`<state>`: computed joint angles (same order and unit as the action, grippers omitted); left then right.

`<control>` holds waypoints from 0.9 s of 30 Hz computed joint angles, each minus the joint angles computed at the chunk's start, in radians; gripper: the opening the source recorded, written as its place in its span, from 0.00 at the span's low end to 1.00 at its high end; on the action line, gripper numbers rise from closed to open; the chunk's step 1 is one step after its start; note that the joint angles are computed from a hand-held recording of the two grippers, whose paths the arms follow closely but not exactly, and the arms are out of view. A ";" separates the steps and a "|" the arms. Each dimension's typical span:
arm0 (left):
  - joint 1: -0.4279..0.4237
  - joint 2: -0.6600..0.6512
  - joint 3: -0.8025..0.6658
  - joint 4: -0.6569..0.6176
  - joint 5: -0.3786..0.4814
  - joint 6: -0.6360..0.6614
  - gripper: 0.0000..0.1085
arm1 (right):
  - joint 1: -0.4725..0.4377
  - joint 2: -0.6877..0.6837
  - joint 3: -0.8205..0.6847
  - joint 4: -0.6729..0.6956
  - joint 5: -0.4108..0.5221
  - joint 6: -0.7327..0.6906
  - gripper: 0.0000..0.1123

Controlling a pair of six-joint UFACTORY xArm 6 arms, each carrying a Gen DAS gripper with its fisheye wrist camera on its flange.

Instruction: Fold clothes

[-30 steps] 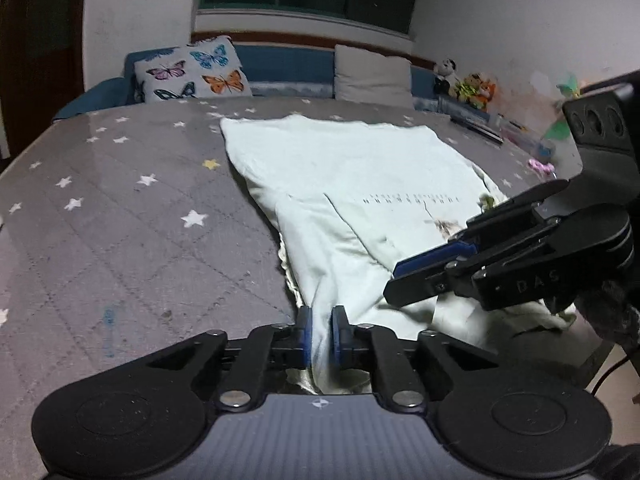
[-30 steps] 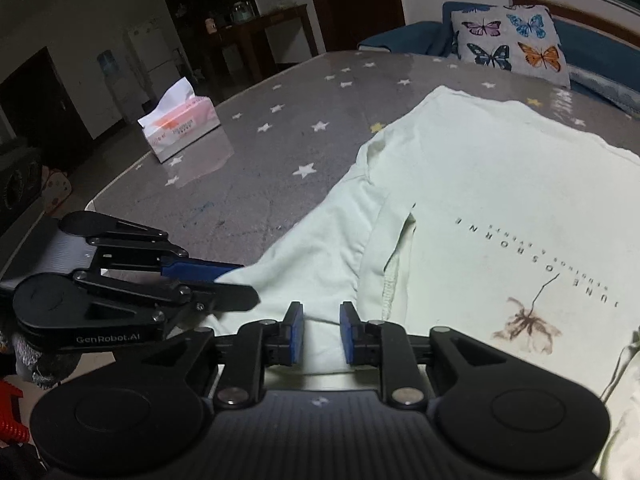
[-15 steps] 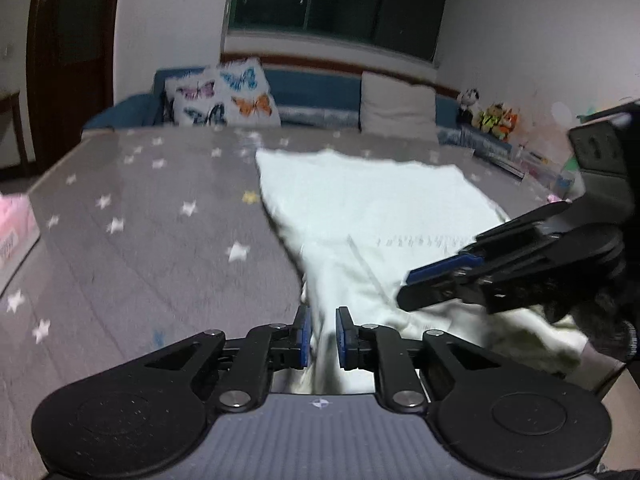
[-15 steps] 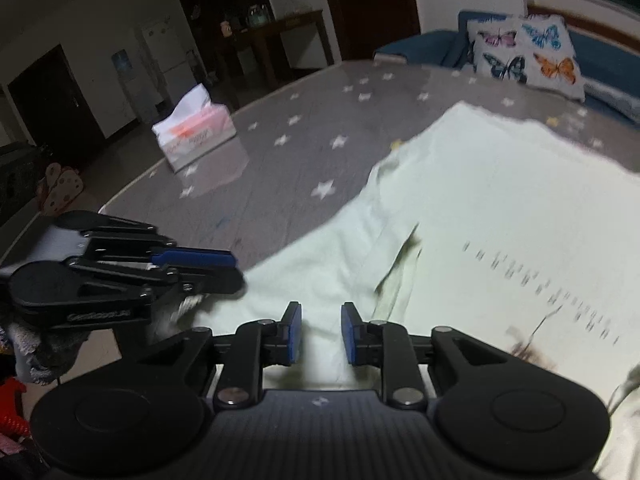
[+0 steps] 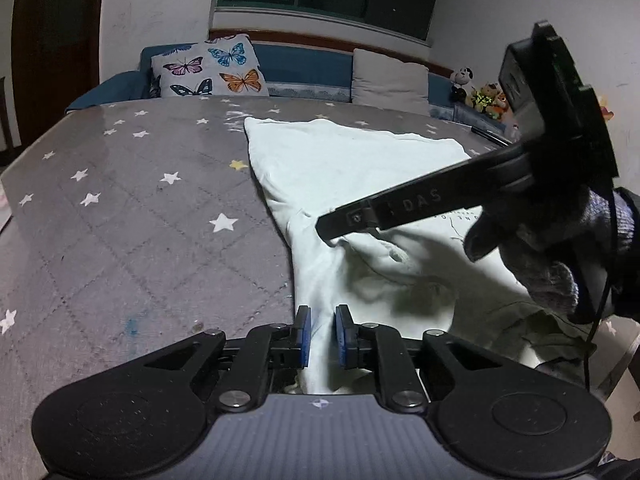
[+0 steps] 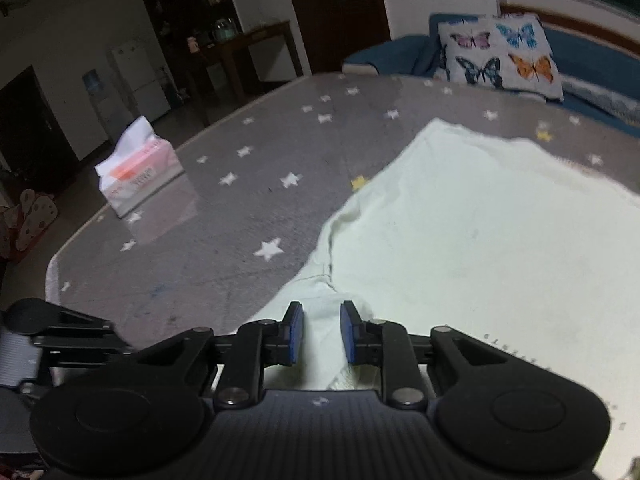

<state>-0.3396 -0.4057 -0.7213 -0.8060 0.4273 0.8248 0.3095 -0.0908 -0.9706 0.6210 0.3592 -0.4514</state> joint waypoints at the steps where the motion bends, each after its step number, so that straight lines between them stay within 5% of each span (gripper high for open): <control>1: -0.002 -0.001 0.000 0.008 -0.001 -0.006 0.15 | 0.002 0.002 -0.002 -0.005 -0.001 0.000 0.17; 27: -0.063 0.039 -0.037 0.047 -0.084 0.006 0.16 | 0.008 -0.260 0.193 -0.049 0.064 0.000 0.18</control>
<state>-0.4030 -0.3670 -0.7583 -0.7592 0.3433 0.8312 0.3175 -0.3505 -0.7777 0.5719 0.4234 -0.4515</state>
